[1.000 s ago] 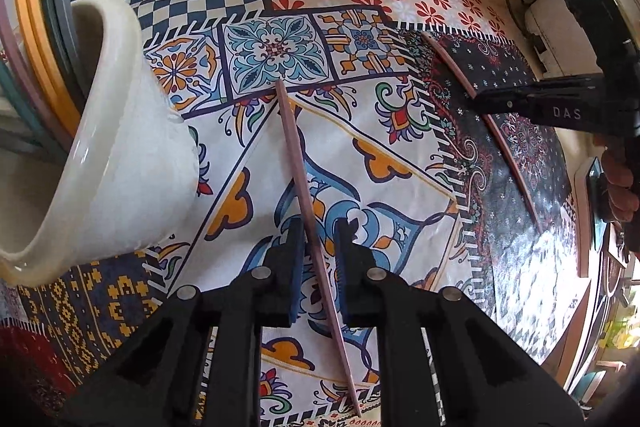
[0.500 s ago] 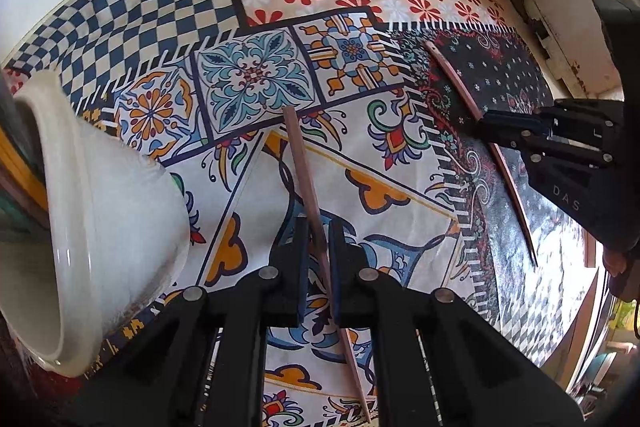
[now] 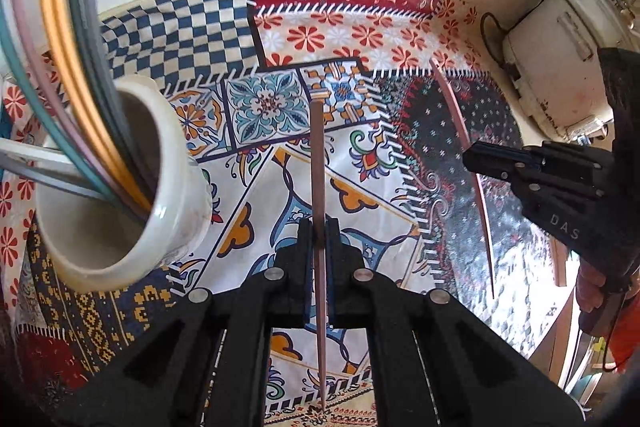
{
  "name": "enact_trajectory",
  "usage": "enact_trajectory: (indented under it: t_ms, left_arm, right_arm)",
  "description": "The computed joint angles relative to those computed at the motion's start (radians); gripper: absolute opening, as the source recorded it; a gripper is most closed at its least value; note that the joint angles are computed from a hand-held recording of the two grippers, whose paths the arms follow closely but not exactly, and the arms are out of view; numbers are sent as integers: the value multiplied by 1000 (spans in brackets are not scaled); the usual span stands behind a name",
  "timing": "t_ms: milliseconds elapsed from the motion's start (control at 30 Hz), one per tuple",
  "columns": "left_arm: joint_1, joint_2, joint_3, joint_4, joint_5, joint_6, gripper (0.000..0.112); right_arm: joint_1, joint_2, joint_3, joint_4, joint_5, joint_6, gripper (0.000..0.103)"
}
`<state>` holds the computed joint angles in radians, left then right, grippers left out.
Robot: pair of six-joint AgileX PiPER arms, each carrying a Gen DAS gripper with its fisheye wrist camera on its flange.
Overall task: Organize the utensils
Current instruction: 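Carry both sticks over the white cup and drop them in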
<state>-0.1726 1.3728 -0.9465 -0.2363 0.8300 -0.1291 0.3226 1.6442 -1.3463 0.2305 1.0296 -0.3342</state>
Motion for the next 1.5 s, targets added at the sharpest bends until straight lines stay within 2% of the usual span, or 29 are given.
enact_trajectory:
  t_ms: [67,200,333,600,767,1033,1233,1500]
  left_arm:
    - [-7,-74,12,13,1,-47,3]
    - [-60,-201,11,134,17,-195,3]
    - [-138,-287,-3,303,55,-354,3]
    - [-87,-398,-43,332,115,-350,3]
    - [-9,-429,-103,314,132,-293,3]
    - [216,-447,-175,177,134,-99,3]
    - [393,-438,-214,50,144,65,3]
    - [519,-391,-235,-25,124,178,3]
  right_arm:
    - [14,-47,12,17,-6,-1,6]
    - [41,-126,33,52,-33,7,6]
    - [67,-172,9,93,-32,17,6]
    - [184,-215,-55,66,-71,100,6]
    - [207,-204,-104,81,-95,108,6]
    - [268,-132,-251,74,-125,155,6]
    - [328,-40,-371,62,-162,196,6]
    - [401,126,-554,20,-196,268,6]
